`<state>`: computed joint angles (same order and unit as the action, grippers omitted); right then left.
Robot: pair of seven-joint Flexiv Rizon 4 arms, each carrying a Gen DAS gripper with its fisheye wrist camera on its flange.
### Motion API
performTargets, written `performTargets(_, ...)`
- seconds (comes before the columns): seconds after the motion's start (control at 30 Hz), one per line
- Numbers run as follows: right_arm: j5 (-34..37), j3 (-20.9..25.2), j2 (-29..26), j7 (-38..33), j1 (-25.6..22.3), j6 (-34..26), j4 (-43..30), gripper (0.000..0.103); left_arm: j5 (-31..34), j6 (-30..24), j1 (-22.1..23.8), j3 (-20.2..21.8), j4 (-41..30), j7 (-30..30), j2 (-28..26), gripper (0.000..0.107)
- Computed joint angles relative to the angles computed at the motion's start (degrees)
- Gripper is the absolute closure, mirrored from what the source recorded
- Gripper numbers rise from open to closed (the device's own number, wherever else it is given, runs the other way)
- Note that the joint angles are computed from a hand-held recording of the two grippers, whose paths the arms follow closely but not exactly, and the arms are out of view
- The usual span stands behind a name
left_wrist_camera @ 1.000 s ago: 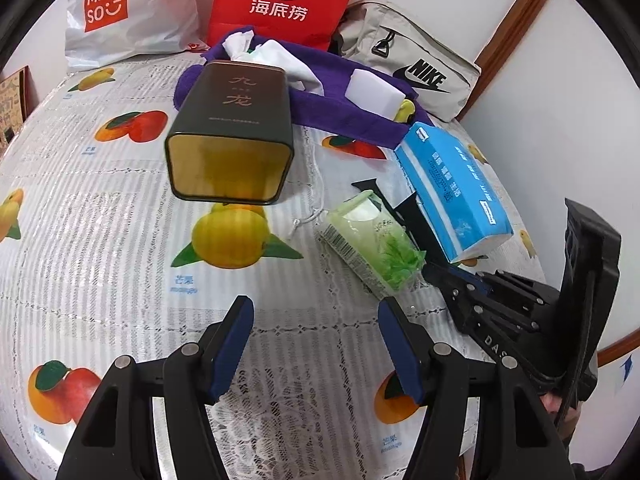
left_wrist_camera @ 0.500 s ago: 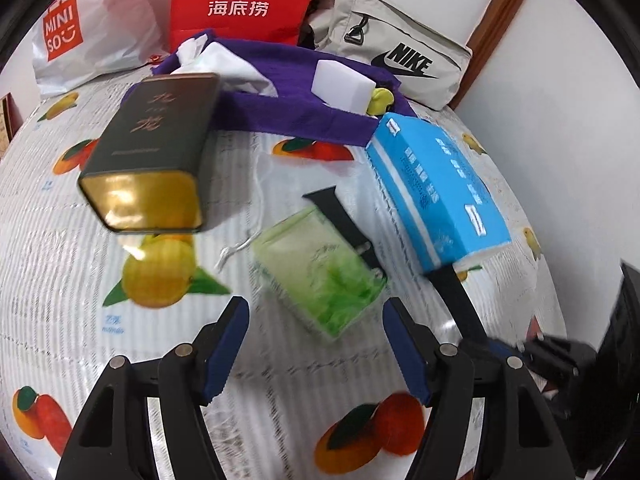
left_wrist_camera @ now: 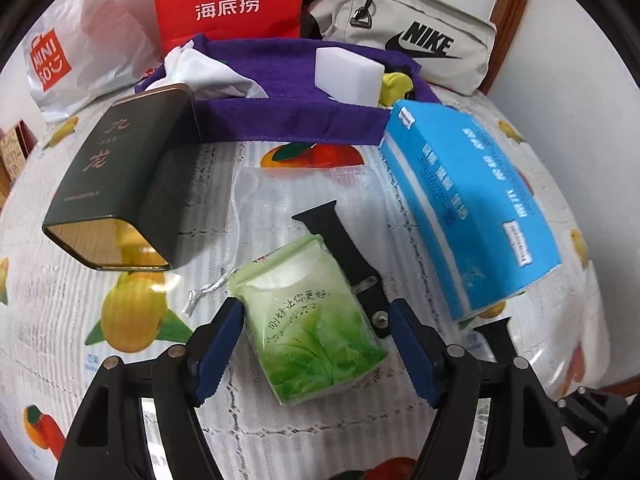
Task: Organize soft objects
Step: 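Grasp the green tea tissue packet with the left gripper, then carry the green packet toward the purple towel with left while right carries the strap there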
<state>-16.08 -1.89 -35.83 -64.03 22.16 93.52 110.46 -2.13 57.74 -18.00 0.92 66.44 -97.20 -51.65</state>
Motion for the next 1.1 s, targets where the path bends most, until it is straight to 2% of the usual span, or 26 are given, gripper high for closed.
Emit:
performTargets(0.07, -0.08, -0.11, -0.04, -0.16, 0.2, 0.13, -0.01, 0.1, -0.2, 0.09, 0.49, -0.46, 0.59, 0.68, 0.12, 0.034)
performTargets(0.13, -0.17, -0.55, 0.05, -0.17, 0.68, 0.14, 0.1, 0.1, -2.33, 2.07, 2.54, -3.02, 3.55, 2.42, 1.12, 0.044)
performTargets(0.17, -0.18, -0.62, 0.05, -0.18, 0.77, 0.13, 0.09, 0.1, -2.88, 3.46, 3.06, -3.54, 5.1, 3.16, 1.79, 0.046)
performTargets(0.43, -0.13, -0.38, -0.04, -0.27, 0.84, 0.17, 0.02, 0.1, -5.92, 6.21, 5.56, -5.17, 12.14, 9.18, 5.64, 0.046)
performTargets(0.53, 0.02, 0.02, -0.07, -0.25, 0.5, 0.08, -0.13, 0.1, -6.18, 6.52, 5.5, -5.67, 11.14, 12.42, 4.87, 0.038)
performTargets(0.63, 0.25, -0.32, -0.03, 0.13, 0.64, 0.02, -0.11, 0.1, -4.84, 4.33, 3.33, -3.05, 7.74, 12.41, 3.12, 0.038)
performTargets(0.67, 0.31, -0.08, -0.1, 0.14, 0.37, 0.01, -0.2, 0.1, -5.02, 3.91, 3.49, -3.53, 7.21, 13.08, 2.66, 0.038)
performTargets(0.8, 0.71, 0.58, -0.66, 0.44, -0.43, 0.24, -0.92, 0.1, -3.27, 5.45, 2.08, -1.96, 6.49, 12.86, 1.94, 0.039)
performTargets(0.87, 1.1, 1.01, -1.03, 0.78, -0.84, 0.44, -1.42, 0.1, -3.14, 7.14, 2.03, -1.81, 6.93, 12.39, 1.86, 0.045)
performTargets(0.93, 1.48, 1.31, -1.38, 1.17, -1.14, 0.66, -1.85, 0.1, -3.21, 8.36, 2.17, -1.68, 7.42, 11.86, 1.97, 0.056)
performTargets(1.03, 1.61, 0.49, -1.58, 1.49, -0.49, 1.12, -1.91, 0.1, -5.39, 10.17, 4.61, -4.9, 9.55, 14.09, 2.63, 0.057)
performTargets(1.1, 1.31, -1.86, -1.39, 1.8, 1.58, 1.19, -1.49, 0.1, -6.86, 11.13, 5.9, -6.58, 11.23, 15.83, 3.25, 0.057)
